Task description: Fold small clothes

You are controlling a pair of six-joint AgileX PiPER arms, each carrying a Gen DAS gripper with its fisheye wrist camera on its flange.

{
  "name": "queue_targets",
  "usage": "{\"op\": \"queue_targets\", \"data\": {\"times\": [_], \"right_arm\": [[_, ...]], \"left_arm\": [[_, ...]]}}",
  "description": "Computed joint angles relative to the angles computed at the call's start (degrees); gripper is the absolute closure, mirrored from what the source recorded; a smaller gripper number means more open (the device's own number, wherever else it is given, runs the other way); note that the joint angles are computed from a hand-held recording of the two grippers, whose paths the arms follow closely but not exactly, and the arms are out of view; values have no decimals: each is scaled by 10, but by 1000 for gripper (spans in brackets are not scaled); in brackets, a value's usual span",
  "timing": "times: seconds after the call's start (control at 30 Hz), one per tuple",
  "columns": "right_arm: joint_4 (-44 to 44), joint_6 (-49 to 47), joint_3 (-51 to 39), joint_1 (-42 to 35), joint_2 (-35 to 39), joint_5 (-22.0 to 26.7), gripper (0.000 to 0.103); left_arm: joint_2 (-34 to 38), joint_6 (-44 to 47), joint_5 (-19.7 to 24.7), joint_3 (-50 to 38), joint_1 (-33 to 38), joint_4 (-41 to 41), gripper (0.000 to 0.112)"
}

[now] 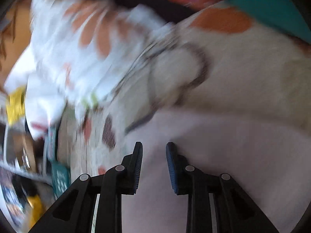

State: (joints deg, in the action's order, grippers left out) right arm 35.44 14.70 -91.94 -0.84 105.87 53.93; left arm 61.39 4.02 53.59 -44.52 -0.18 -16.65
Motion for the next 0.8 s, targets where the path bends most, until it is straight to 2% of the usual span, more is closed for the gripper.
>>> {"op": "queue_targets", "data": {"times": [0.1,0.13,0.17,0.23,0.33,0.43,0.5,0.57,0.63,0.67,0.7,0.73,0.77,0.8], "right_arm": [[-31,9,37,-51,-40,-11,75],[-72,33,53,-71,-61,-4,75],[-121,62,57,-84,-77,16,69],[-151,72,79,-112,-113,39,65],[-58,-12,142,-164,-200,49,65],[40,-90,194,-177,-278,71,65],[121,-140,248,-182,-311,87,55],[146,-154,305,-174,-332,99,54],[97,-129,355,-161,-367,85,54],[92,-138,386,-176,-394,77,65],[76,-128,396,-180,-409,70,71],[38,-100,401,-193,-434,76,71],[-20,-60,394,-204,-458,94,60],[-54,-35,389,-207,-479,109,58]], "left_arm": [[4,1,-9,2,3,2,9],[6,-5,-11,2,1,6,9],[6,-9,-11,1,0,8,9],[4,-17,-8,0,-6,11,9],[-12,-48,-7,0,-32,34,9],[-25,-81,5,-8,-61,51,9],[-36,-98,14,-14,-78,61,9],[-58,-125,29,-24,-104,81,9],[-89,-153,48,-34,-131,111,9],[-103,-167,53,-37,-143,130,9],[-116,-193,58,-40,-164,159,9],[-125,-214,64,-42,-180,184,9],[-133,-234,69,-44,-198,209,9],[-139,-257,73,-45,-217,236,9]]}}
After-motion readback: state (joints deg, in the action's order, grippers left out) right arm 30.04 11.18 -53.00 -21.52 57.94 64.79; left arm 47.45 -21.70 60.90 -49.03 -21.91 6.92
